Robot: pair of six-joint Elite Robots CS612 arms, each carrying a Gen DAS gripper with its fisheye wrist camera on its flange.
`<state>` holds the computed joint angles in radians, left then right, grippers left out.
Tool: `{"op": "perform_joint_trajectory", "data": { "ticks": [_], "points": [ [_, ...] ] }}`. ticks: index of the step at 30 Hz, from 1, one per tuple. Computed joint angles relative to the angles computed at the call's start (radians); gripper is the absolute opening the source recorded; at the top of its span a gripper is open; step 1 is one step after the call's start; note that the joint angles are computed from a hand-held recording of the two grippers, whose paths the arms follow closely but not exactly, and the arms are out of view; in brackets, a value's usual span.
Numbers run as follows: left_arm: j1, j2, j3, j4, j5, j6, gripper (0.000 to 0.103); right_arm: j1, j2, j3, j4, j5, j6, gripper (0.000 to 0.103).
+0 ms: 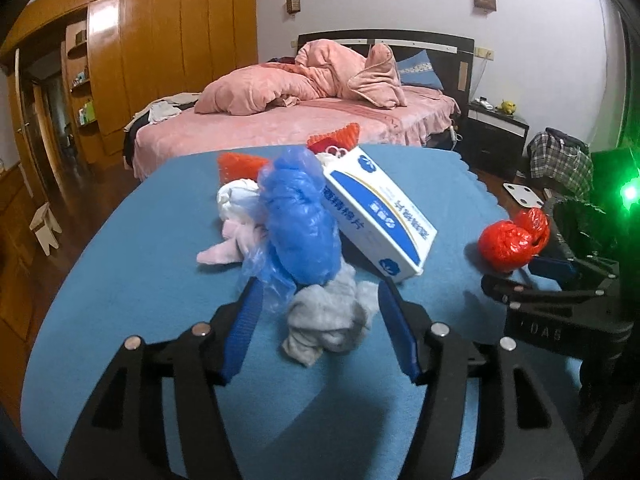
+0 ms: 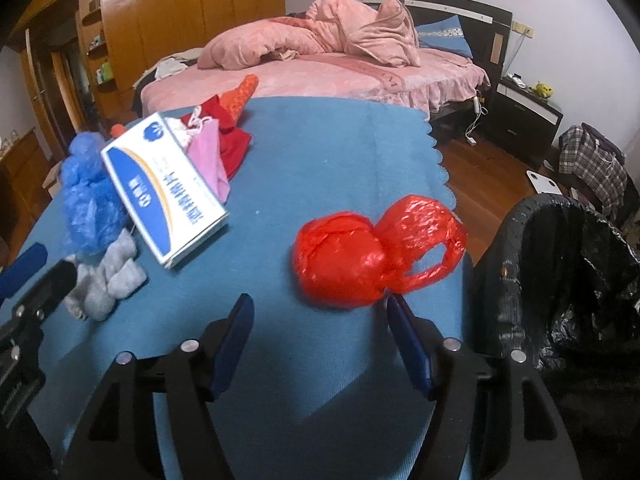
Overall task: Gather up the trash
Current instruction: 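Lift the red bag with the right gripper while the left gripper grasps the grey cloth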
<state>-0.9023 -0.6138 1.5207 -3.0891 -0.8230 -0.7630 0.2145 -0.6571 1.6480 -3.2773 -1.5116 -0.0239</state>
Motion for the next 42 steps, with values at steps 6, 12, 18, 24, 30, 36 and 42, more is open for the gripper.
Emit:
{"op": "perform_joint_trajectory", "data": {
  "ticks": [6, 12, 18, 24, 30, 36, 42],
  "points": [
    [-0.004, 0.012, -0.021, 0.001, -0.007, 0.058, 0.052, -0.009, 0.001, 0.004, -0.035, -0.037, 0.046, 0.072],
    [0.002, 0.020, -0.053, 0.078, -0.019, 0.048, 0.051, -0.012, 0.017, -0.029, -0.008, -0.044, 0.054, 0.076],
    [-0.005, 0.020, -0.047, 0.079, 0.015, 0.038, 0.051, -0.008, 0.025, -0.049, 0.035, -0.005, -0.008, 0.050],
    [-0.001, 0.014, -0.033, 0.058, 0.000, 0.013, 0.049, -0.008, 0.023, -0.041, 0.016, 0.019, -0.026, 0.035],
    [-0.003, 0.017, -0.037, 0.046, -0.016, 0.037, 0.037, -0.007, 0.022, -0.035, -0.008, 0.032, -0.042, 0.033],
    [0.009, 0.009, -0.033, 0.096, -0.045, -0.039, 0.050, 0.000, 0.024, -0.039, -0.007, 0.027, -0.061, 0.033],
    [0.012, 0.012, -0.038, 0.094, -0.071, -0.006, 0.050, -0.003, 0.024, -0.044, 0.020, 0.033, -0.050, 0.033]
  ]
}}
